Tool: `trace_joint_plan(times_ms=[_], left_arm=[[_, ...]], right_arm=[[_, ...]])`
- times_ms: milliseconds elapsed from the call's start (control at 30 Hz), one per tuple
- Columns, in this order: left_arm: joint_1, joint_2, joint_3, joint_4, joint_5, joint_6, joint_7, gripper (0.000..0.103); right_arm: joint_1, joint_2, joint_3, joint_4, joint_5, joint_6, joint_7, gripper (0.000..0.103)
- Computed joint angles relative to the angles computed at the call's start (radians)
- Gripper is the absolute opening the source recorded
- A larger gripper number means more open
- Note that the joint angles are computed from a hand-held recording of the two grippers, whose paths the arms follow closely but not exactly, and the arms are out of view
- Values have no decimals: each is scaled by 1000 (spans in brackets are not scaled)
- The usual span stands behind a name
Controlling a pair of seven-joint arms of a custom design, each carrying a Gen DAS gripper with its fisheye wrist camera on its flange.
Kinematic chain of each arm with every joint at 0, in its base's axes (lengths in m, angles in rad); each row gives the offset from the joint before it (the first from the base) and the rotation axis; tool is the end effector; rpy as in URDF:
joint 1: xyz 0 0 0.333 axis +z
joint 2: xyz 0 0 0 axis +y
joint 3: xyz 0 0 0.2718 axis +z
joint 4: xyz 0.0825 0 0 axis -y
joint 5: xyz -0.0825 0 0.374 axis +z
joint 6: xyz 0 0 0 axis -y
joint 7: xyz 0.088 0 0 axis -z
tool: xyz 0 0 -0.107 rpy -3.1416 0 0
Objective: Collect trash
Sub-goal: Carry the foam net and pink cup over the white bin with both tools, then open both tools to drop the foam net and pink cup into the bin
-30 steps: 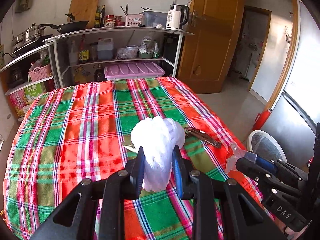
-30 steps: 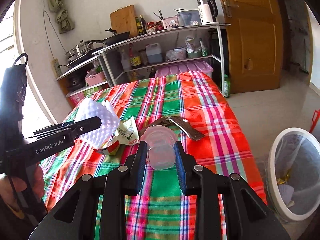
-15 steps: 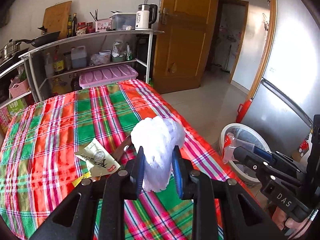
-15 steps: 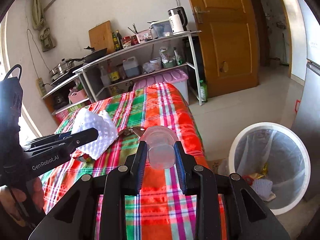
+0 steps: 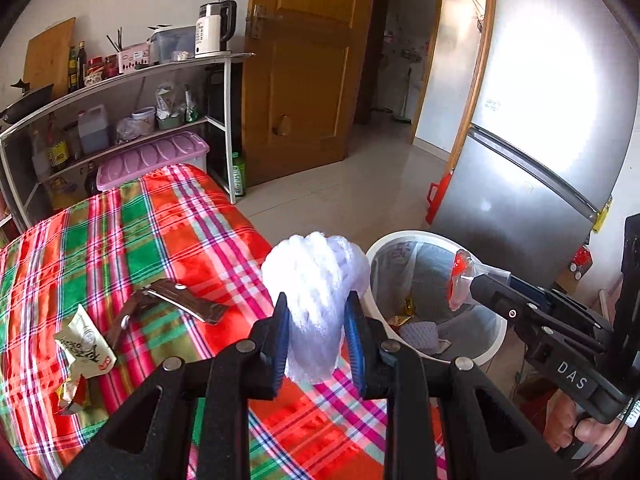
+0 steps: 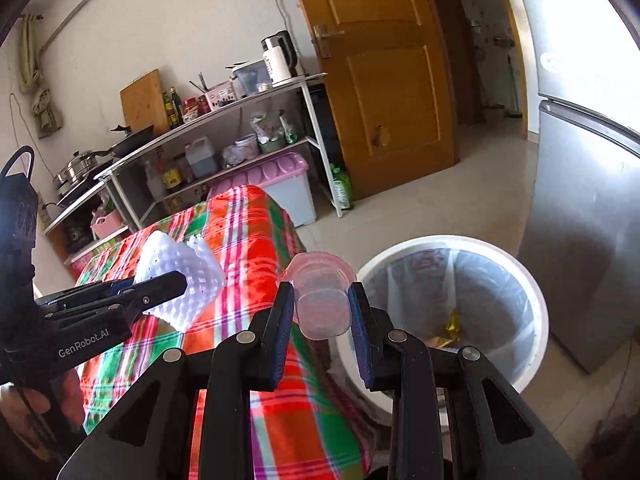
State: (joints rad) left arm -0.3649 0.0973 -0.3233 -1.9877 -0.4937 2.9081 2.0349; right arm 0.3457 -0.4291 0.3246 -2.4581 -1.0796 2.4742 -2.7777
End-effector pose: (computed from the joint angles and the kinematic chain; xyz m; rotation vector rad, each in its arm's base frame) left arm 0.4917 -0.3604 0.4709 -1.1161 2.4139 -1.1804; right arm 0.3581 0.2912 0.4524 -1.1569 1.9504 -0.8223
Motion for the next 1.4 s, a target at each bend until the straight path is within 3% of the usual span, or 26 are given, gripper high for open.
trace_joint_plan(times_ms=[667, 1033, 1167, 1400], left_arm=[[-106, 194, -9, 204, 236, -105, -166, 27], [-150, 259, 11, 272, 347, -143, -255, 27], [-153, 273, 12, 289, 360, -153, -273, 32], [-153, 283, 12, 302, 371, -158, -291, 54]], right_arm=[[-41, -218, -29, -217, 187, -45, -113, 29], [-71, -251, -43, -286, 259, -27, -154, 30], [-87, -258, -48, -303, 280, -5, -160, 30], [-101, -251, -39, -301, 295, 1, -177, 30]])
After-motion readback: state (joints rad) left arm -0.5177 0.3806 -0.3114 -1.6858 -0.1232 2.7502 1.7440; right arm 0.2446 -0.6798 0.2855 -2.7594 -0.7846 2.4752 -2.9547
